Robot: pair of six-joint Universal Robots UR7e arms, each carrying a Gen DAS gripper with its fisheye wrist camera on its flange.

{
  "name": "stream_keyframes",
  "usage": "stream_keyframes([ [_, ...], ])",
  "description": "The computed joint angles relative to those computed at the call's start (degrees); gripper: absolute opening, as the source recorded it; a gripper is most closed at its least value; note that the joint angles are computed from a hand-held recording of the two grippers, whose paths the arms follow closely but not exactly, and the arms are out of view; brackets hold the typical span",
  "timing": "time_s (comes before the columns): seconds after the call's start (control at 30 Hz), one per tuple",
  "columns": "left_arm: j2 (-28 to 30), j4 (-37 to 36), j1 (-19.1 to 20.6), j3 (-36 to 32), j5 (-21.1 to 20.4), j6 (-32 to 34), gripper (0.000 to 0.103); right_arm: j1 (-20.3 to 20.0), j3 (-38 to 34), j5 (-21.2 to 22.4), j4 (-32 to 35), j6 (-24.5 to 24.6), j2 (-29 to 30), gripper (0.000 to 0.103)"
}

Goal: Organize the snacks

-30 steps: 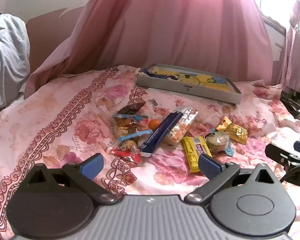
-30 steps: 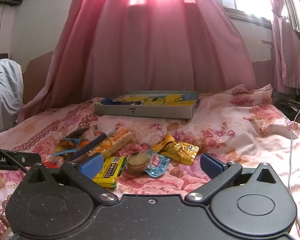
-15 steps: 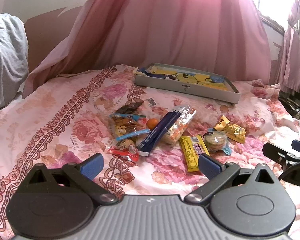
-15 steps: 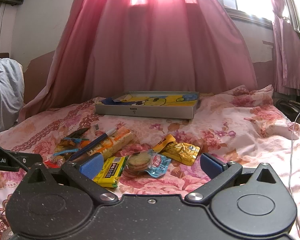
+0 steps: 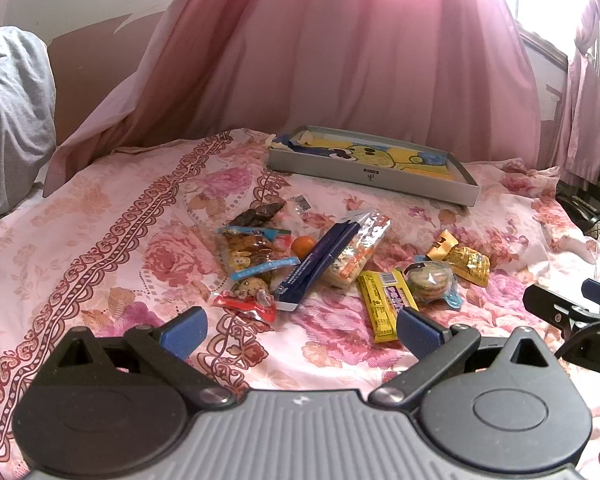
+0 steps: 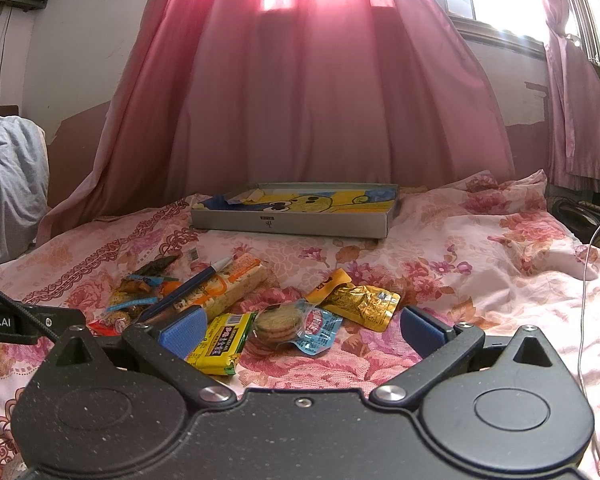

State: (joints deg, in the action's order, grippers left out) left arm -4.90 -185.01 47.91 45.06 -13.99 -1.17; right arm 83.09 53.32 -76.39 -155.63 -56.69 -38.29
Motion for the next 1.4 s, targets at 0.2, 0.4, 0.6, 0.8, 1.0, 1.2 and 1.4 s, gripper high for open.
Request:
stream_keyframes([
  [0.2, -0.1, -0.1, 0.0, 0.1, 0.0, 0.0, 0.102, 0.0, 0.0, 0.0, 0.0, 0.0, 0.0, 0.102],
  [0.4, -0.1, 0.0, 0.0, 0.2, -0.1, -0.1, 0.102, 0.0, 0.0, 0.0, 0.0, -0.1, 0.0, 0.102],
  [0.6, -0.2, 0.8, -0.1, 0.5, 0.1, -1.0, 0.102, 0.0, 0.1, 0.0, -0.1, -0.1, -0.1, 0.102],
  [0.8, -1.1, 4.4, 0.0, 2.2, 0.1, -5.2, 0.102, 0.0, 0.0, -0.1, 0.3, -0.1, -0.2, 0.102],
  [1.0, -3.4, 11.9, 0.3, 5.0, -0.3, -12.8, 0.102, 0.3, 0.1, -1.1, 0.8, -0.4, -0.1, 0.102],
  [1.2, -7.2, 30.5, 0.9, 7.8, 0.1, -28.5, 0.102, 0.6, -1.5, -2.9, 3.7, -0.3, 0.3, 0.102],
  [1.4, -9.0, 45.7, 1.9, 4.8, -2.7, -35.1, 0.102, 1.0, -5.5, -4.9, 8.2, 0.1, 2.1, 0.102],
])
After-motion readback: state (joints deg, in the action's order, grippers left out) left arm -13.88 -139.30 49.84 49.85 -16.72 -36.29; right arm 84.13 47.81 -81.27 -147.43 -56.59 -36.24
